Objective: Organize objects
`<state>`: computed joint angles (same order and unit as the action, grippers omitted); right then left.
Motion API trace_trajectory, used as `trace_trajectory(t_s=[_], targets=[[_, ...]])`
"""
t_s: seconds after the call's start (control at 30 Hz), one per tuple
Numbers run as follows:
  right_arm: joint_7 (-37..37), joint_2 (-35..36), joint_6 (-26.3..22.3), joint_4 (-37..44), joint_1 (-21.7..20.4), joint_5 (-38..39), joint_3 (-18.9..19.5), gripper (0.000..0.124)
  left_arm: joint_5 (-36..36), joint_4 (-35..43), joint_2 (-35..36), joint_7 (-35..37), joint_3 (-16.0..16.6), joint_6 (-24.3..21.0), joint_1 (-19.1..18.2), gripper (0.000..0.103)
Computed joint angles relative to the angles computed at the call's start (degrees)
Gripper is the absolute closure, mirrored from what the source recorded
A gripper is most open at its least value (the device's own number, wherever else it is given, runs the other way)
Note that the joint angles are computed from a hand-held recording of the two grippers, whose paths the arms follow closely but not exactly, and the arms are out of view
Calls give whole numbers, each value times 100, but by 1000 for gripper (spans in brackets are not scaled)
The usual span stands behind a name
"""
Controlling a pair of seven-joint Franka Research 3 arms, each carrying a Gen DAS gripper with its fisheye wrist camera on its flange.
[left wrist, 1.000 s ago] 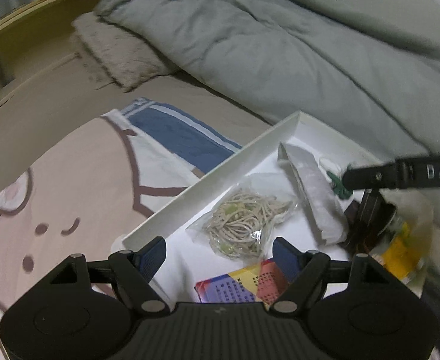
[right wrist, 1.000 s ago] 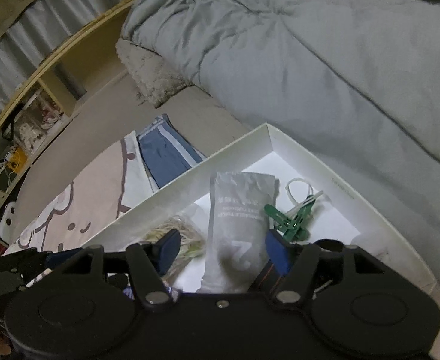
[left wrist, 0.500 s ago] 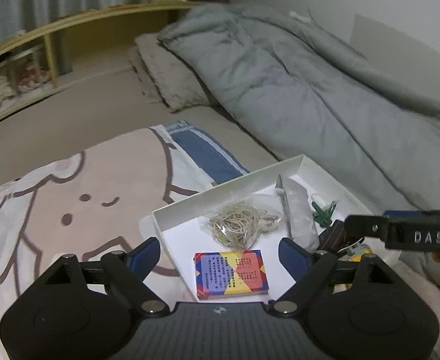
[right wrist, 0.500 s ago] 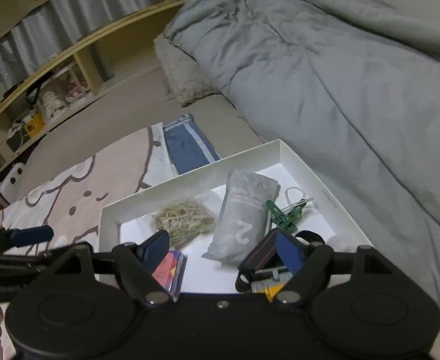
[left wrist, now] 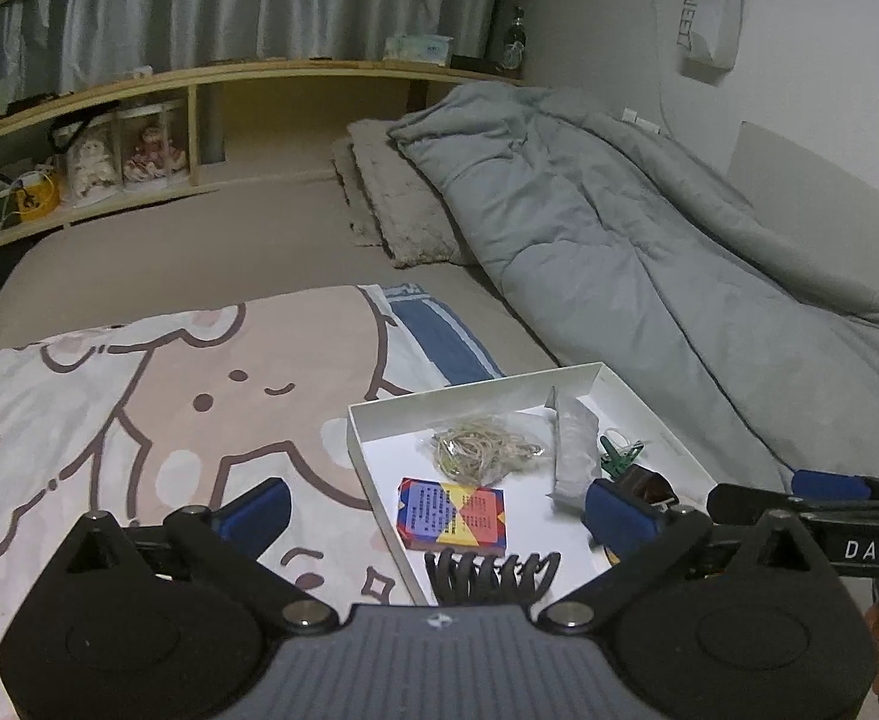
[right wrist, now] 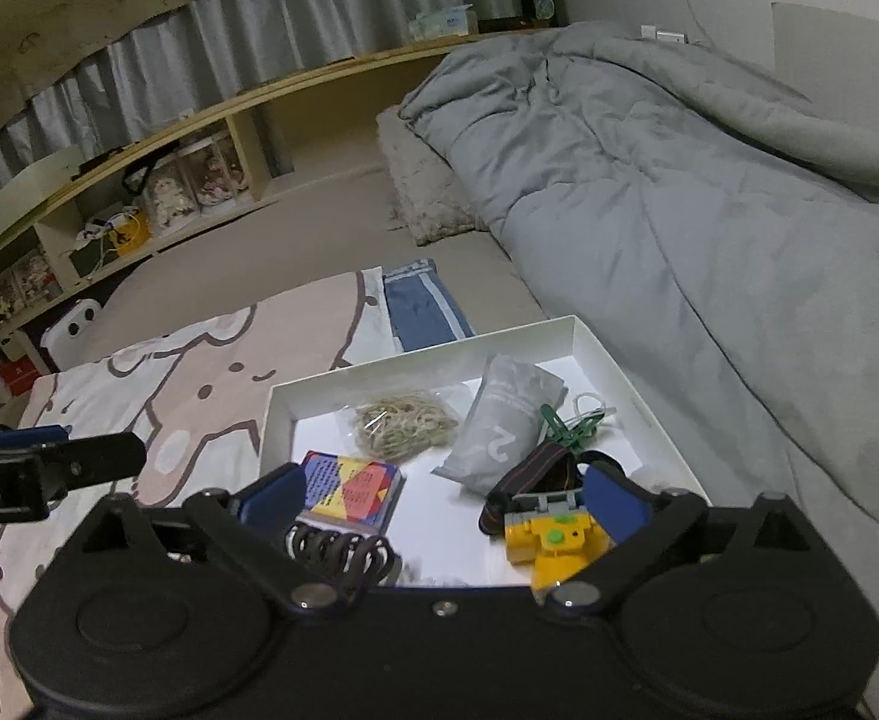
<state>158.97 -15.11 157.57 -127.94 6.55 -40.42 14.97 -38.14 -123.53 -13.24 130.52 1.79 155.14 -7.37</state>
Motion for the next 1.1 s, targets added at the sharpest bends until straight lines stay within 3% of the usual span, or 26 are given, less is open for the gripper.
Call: trace_trajectory(t_s=[0.27,0.57,1.1], targets=[[167,-546,-3,-396,-102,-107,232,21,571,-591,-663,-496,22,106,-23,0],[46,-1007,-190,-770,-222,103,558,21,941,-1070,-1145,-913,385,14,-269,0],[-309,-1130,-661,-872,-174,323,809,21,1848,-1747,-1499,-1513,566,394,-282,0]])
